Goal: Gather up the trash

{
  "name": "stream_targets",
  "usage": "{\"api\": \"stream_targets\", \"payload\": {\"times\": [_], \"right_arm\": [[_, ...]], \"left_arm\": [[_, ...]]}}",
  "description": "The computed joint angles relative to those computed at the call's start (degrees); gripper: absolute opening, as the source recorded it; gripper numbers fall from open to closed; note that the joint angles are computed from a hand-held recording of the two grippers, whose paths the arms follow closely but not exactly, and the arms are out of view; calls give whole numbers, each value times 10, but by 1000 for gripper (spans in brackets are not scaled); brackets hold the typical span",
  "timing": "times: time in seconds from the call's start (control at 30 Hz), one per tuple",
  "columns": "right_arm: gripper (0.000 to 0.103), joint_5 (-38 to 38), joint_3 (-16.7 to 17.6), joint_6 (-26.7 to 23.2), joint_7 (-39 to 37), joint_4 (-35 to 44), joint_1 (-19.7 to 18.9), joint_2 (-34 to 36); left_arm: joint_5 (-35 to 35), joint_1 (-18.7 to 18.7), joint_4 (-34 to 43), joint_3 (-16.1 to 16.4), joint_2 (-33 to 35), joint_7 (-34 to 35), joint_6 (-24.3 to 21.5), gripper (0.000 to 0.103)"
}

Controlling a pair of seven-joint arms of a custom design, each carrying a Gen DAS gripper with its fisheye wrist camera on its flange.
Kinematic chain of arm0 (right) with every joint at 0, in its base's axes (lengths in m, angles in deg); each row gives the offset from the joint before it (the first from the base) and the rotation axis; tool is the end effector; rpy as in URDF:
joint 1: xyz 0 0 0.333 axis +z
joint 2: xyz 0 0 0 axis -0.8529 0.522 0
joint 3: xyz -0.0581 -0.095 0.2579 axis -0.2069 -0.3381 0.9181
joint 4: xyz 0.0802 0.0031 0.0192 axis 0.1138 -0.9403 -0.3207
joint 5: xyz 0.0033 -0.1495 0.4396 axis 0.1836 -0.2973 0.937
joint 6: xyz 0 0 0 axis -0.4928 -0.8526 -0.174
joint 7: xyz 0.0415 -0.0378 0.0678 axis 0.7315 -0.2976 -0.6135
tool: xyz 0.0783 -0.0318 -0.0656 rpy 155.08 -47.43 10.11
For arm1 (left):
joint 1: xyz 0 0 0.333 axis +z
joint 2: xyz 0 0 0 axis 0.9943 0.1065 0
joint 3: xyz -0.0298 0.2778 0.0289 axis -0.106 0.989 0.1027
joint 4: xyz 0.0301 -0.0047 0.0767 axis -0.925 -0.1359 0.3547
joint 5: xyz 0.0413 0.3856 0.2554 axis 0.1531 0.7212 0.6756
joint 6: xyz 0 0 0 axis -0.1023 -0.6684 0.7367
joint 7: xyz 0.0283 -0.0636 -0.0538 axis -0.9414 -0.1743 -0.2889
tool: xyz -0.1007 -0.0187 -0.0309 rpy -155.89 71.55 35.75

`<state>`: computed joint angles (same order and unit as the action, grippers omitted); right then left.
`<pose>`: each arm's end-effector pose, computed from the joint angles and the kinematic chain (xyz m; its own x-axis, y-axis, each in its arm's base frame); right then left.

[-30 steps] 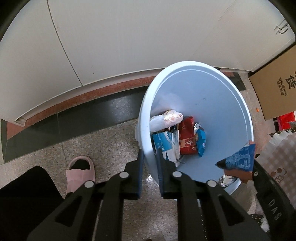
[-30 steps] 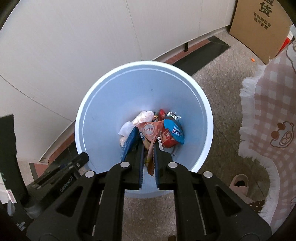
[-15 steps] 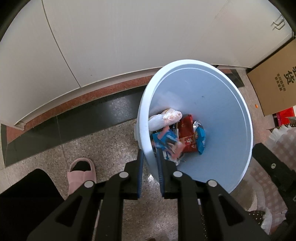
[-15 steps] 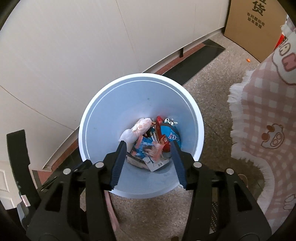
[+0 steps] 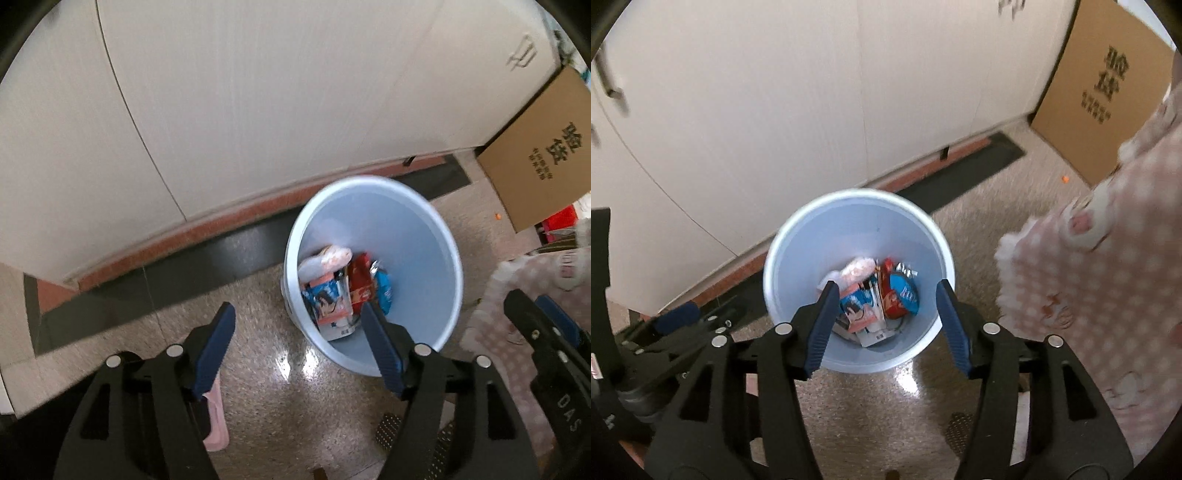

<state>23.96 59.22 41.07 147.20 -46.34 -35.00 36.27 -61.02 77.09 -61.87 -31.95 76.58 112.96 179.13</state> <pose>0.6357 0.3212 0.6843 0.1132 -0.9936 -0.0039 -0.8539 -0.0953 -0.5116 0.5984 -0.1964 0.6036 0.2499 -0.9544 0.1632 -0.8900 -0.2928 -0.3496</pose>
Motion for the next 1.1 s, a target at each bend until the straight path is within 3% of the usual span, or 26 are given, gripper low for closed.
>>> {"api": "stream_targets", "payload": {"times": [0.07, 0.33, 0.6, 0.83, 1.1], "right_arm": [[59, -5, 1, -10, 0, 30, 4, 0], [71, -69, 2, -44, 10, 128, 34, -30], [85, -152, 18, -51, 48, 151, 43, -122], [92, -199, 54, -40, 73, 106, 0, -238], [94, -215, 84, -37, 106, 29, -71, -370]], "left_arm": [[16, 0, 24, -2, -9, 10, -21, 70], [53, 4, 84, -14, -78, 44, -10, 80], [58, -5, 194, -42, -102, 69, -7, 81], [76, -27, 309, -82, -86, 78, -8, 89], [111, -59, 382, -132, -77, 95, 4, 92]]}}
